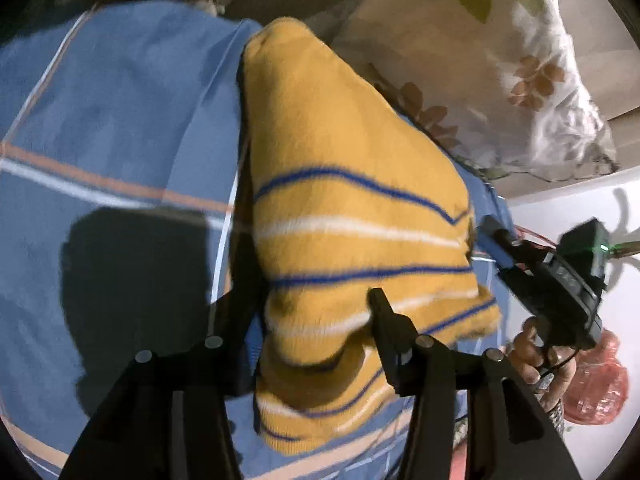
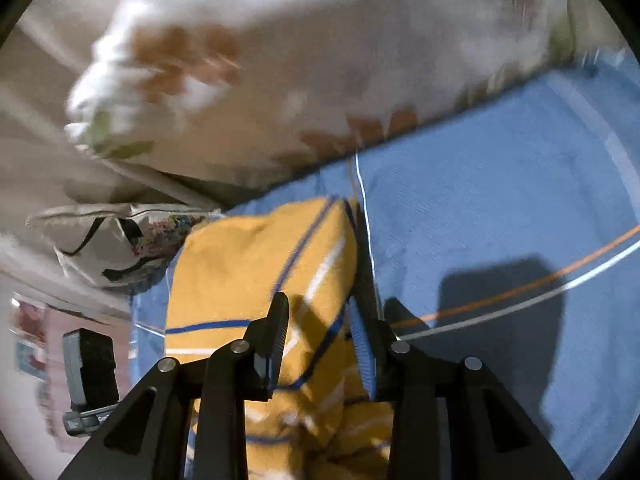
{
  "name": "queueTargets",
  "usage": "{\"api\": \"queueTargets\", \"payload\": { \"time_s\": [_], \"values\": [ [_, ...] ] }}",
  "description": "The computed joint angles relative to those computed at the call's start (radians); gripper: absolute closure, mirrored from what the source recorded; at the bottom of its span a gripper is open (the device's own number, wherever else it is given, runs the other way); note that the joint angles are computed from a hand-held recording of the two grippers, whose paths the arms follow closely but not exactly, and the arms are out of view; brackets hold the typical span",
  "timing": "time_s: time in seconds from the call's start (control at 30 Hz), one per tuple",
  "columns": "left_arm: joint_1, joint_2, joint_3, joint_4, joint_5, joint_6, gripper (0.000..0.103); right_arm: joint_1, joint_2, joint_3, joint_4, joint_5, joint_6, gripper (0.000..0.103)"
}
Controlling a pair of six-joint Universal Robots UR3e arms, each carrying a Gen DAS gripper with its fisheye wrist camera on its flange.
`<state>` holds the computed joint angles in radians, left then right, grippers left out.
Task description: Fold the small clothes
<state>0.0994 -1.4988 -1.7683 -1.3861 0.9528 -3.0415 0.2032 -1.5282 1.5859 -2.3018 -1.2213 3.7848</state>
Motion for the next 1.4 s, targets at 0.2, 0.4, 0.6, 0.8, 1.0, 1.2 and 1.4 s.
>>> {"api": "queueTargets", "payload": {
  "time_s": [0.2, 0.4, 0.6, 0.8, 1.0, 1.2, 1.4],
  "values": [
    [0.102, 0.172, -0.112, -0.047, -0.067, 0.051, 0.052, 0.137, -0.02, -0.119, 0.022, -0.025, 0.024, 0.07],
    [0.274, 0.335, -0.175, -0.234, -0.102, 0.215, 0.052, 0.305, -0.053, -0.032, 0.012, -0.094, 0.161, 0.07],
    [0.465, 0.374, -0.164, -0.459, -0.103, 0.42, 0.052, 0.516, 0.148, -0.262, 0.219, -0.389, 0.164, 0.069],
    [0.486, 0.366, -0.146, -0.551, -0.097, 0.537, 0.052, 0.526, 0.304, -0.331, 0.213, -0.356, 0.229, 0.098],
    [0.512, 0.341, -0.116, -0.614, -0.092, 0.614, 0.052, 0.575, 0.233, -0.295, 0.235, -0.272, 0.339, 0.1],
    [0.552, 0.335, -0.094, -0.655, -0.083, 0.668, 0.052, 0.609, 0.185, -0.228, 0.265, -0.243, 0.382, 0.101],
    [0.59, 0.35, -0.096, -0.692, -0.054, 0.724, 0.052, 0.623, 0.19, -0.521, 0.486, -0.634, 0.358, 0.101]
  ]
}}
